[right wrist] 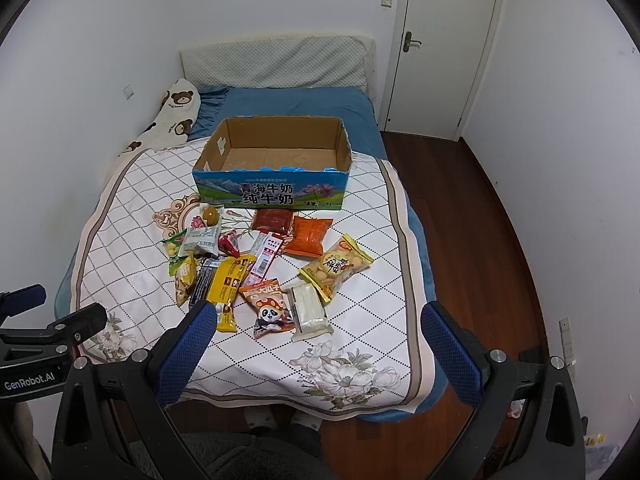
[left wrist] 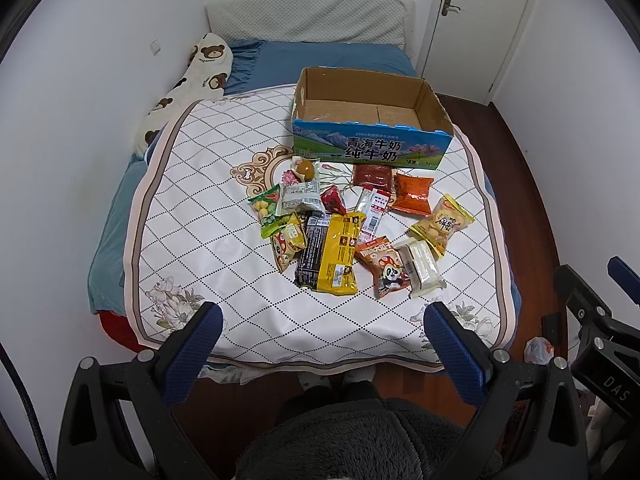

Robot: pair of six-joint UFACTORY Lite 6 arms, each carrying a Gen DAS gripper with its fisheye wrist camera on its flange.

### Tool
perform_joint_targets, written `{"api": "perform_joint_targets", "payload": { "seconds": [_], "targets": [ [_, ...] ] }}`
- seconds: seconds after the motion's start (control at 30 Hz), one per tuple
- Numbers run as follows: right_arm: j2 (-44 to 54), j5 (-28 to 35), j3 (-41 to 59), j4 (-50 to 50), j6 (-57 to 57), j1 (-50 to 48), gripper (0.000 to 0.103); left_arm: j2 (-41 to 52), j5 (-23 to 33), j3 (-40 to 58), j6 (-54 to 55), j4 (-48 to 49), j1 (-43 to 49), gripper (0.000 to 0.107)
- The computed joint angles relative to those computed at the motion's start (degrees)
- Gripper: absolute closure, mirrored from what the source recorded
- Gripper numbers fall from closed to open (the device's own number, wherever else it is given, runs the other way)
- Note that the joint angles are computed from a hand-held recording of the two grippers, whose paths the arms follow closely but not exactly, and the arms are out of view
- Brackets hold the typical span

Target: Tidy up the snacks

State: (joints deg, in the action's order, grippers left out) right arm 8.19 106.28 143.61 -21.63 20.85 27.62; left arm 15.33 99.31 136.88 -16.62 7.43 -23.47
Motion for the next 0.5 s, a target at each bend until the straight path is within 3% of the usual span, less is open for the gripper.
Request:
{"api": "perform_joint_targets", "payload": {
  "seconds": [0.3, 0.5],
  "targets": [
    [-0.56, -0.21, -0.95, 0.31, 1.08, 0.43, 0.000, -0.66, -0.32, -1.07, 0.16, -0.01, -0.10, 0.004],
    [-10.52, -11.41, -23.07, 6.69, 2.64, -5.52, 0.000, -4.58, -7.97, -13.12, 2.23, 0.80, 4.23, 0.004]
  ]
}}
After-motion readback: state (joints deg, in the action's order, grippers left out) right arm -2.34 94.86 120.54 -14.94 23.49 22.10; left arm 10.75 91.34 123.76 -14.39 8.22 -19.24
